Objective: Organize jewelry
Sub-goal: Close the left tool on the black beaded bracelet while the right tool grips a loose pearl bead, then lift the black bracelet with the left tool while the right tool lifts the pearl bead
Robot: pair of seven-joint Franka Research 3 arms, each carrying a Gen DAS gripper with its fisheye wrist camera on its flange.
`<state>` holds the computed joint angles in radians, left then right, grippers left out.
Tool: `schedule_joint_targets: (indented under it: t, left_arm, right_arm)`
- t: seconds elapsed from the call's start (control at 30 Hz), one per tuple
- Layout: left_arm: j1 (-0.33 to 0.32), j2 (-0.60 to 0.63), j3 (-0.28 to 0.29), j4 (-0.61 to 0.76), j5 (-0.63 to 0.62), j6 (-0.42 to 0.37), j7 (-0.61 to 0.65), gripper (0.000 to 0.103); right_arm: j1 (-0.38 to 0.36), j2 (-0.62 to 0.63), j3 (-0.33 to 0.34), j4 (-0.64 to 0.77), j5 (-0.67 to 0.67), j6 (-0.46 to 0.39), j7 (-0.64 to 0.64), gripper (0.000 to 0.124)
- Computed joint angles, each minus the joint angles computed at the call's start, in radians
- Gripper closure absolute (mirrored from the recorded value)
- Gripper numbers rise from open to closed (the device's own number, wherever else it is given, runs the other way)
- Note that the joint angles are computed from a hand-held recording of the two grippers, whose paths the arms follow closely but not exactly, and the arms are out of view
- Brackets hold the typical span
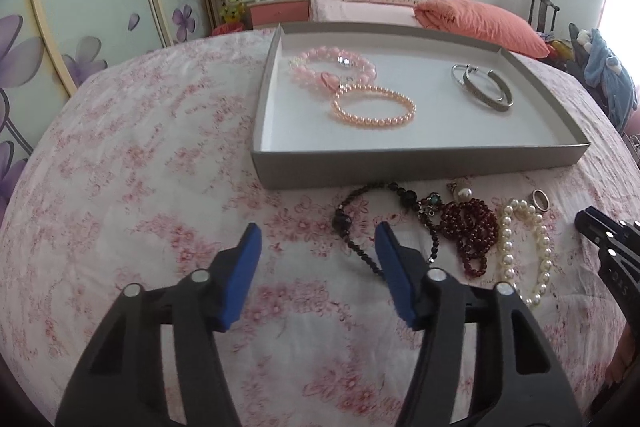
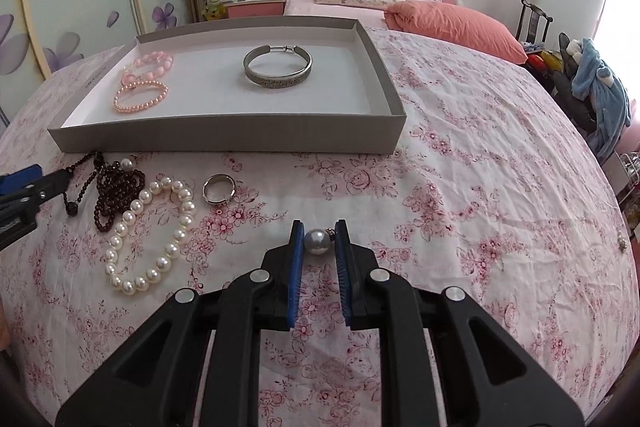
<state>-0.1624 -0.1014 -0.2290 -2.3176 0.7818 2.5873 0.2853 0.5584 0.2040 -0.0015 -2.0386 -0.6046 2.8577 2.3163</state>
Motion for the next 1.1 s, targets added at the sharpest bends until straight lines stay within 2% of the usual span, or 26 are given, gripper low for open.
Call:
schedule_joint_targets:
  t: [0.13,0.2,0.27,0.43,1.1]
  left_arm:
    - [-0.004,0.030,-0.002,0.029,0.019,-0.022,-0.014,0.060]
    - [-0.008,0.036,-0.001,0.038,0.037,-0.036,-0.019,0.079]
    - [-0.012,0.036,0.000,0.040,0.043,-0.054,-0.018,0.091]
    - [-0.009,-0.010,0.005,-0.005,0.039,-0.074,-0.014,0.091]
    - [0.027,-0.055,-0.005,-0.067,0.062,-0.020,-0.049,0.088]
  right_arm:
    - [0.001,0.003,0.001,0.004,0.007,0.000,-0.003,0.107]
    - [0.001,0.004,0.001,0.004,0.010,0.001,-0.005,0.107]
    - [-0.003,0.005,0.003,0.004,0.023,0.005,-0.015,0.107]
    - [-0.010,0.003,0.009,-0.004,0.068,0.024,-0.059,0.107]
    - [-0.005,0.002,0.000,-0.016,0.159,0.048,-0.128,0.107]
